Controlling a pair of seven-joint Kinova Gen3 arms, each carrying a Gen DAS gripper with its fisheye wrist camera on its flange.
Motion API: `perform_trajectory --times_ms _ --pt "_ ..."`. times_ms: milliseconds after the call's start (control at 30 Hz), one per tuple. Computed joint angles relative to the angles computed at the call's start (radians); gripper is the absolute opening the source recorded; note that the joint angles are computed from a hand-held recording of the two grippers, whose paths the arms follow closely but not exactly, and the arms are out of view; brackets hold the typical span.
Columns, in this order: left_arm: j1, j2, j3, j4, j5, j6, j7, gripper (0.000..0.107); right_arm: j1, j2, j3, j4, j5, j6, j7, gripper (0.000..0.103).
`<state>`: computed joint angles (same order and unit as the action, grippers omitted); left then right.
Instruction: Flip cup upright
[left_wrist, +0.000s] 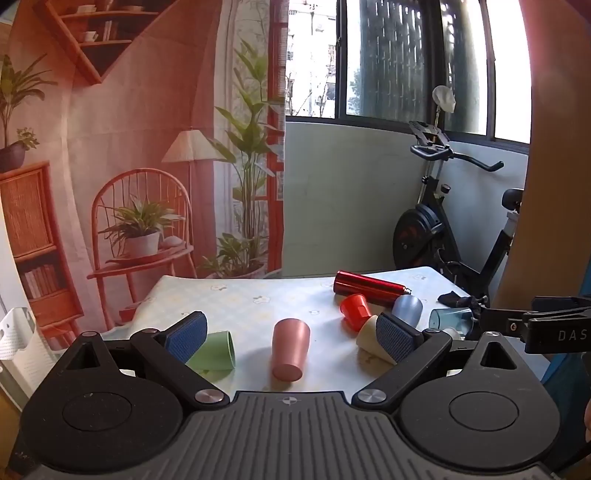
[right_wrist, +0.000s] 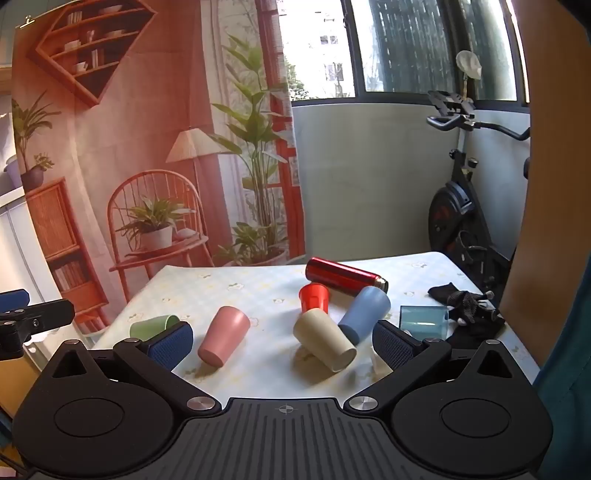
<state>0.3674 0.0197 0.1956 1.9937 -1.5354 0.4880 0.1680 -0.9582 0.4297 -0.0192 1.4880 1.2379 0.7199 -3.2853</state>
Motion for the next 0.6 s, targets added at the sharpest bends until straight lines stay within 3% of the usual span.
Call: perform_trajectory --times_ms 133,300,600 --pt "0.001 -0.014 0.004 0.026 -0.079 0.002 0.066 0.099 -0.001 0.0 0.0 0.001 0.004 0.001 -0.003 0.103" --pt "0.006 0.007 0.014 0.011 -0.06 0.049 0.047 0.099 0.007 -0.003 -0.002 0.004 -0.002 -0.008 -0.003 0.103" --pt "0.012 0.009 0.009 0.017 -0.091 0.052 0.076 0.099 0.001 -0.004 -0.002 0.002 -0.003 -0.001 -0.003 0.103"
